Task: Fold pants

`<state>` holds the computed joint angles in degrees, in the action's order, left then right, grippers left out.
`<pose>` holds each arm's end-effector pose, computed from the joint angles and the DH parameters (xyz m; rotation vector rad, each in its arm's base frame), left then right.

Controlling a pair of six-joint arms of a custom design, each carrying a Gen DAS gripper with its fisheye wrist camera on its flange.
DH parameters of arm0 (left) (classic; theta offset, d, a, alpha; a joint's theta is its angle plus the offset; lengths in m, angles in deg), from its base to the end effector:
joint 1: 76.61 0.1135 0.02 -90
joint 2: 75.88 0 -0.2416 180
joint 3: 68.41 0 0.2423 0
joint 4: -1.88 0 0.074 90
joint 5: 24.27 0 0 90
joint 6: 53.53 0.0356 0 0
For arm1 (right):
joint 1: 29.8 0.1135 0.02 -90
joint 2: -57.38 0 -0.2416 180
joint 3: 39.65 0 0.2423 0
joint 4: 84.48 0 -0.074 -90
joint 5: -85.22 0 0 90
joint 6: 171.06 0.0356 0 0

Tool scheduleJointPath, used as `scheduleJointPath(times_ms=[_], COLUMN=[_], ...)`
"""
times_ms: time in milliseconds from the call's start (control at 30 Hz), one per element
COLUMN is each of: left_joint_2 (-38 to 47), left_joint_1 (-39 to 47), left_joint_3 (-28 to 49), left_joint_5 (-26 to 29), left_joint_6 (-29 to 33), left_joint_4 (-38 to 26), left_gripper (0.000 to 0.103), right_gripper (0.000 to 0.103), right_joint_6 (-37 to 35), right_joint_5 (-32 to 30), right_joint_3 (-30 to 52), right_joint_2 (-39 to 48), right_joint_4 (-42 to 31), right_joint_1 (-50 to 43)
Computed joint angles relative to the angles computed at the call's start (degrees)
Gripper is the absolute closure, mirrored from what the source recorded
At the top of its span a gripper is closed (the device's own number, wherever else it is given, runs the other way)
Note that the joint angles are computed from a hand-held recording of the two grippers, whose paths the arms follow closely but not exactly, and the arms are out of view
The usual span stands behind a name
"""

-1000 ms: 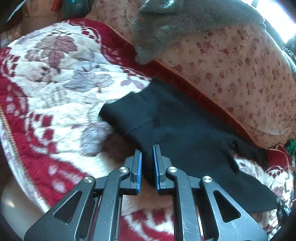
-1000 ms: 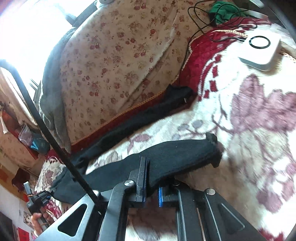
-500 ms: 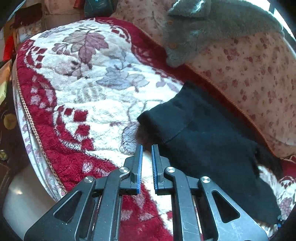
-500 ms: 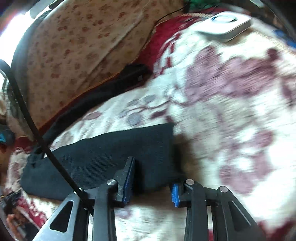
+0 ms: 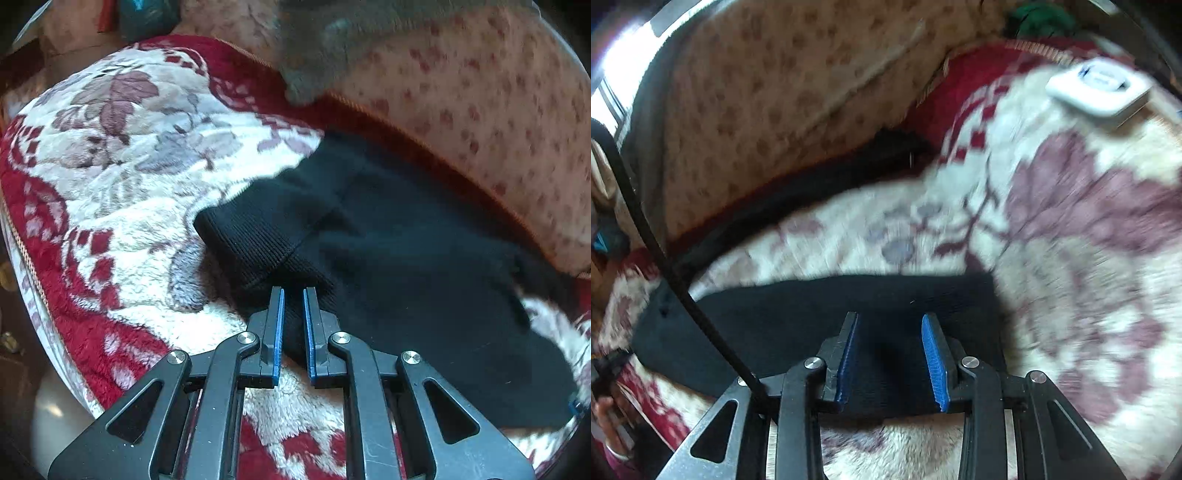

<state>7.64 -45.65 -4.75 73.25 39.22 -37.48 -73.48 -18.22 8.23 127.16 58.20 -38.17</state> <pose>0.2395 0.1383 0.1773 -0.5858 2.5237 0.0438 0.2158 -0.0234 0.1565 0.2759 2.5745 0.3000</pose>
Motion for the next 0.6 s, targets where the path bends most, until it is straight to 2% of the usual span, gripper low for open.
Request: scheduleJointPath(times_ms=[100,167,333,367,400,467,533,600], left_joint_2=[-0.27,-0.36,-1.35,-1.09,-0.39,1.75,4.68,8.92], left_joint_1=[0.31,0.86,0.00,-0.88,-1.74,-3.06,-4.85,-7.74], left_joint_3=[0.74,2.16,6.40,7.48,8.83,11.70,15.14,19.99], left_joint_5=[0.04,0.89,3.67,3.95,5.25,8.13,10.59,10.42], left_joint_6=[0.86,0.68,0.13,-0.13,-0.09,-0.21,-0.71,-0.68], left_joint_4=[-1.08,-2.74,-6.07,-6.41,-6.75,-7.74,-8.49,-8.92], left_gripper=[0.094,0.094,0.094,0.087,0.070,0.047,0.046,0.045], right_gripper=[0.070,0.070,0.069,0.069,0.069,0.068,0.067,0.066], right_joint_6=[-0.45,-0.91,-3.17,-3.58,-4.11,-5.16,-7.06,-8.80], right_joint_5=[-0.21,-3.07,-4.60,-4.32,-4.33,-4.59,-4.78,-4.10], right_joint_3=[1.13,2.55,9.04,10.99,12.91,16.90,21.49,26.90], right_joint_2=[-0.27,-0.49,2.28,3.77,5.41,9.53,14.26,19.67], right_joint_4=[-0.82,-1.77,-1.99,-1.70,-1.36,-0.18,-0.02,-0.89], right_joint_1=[-0.15,-1.99,-1.53,-0.46,0.62,3.08,5.16,7.44])
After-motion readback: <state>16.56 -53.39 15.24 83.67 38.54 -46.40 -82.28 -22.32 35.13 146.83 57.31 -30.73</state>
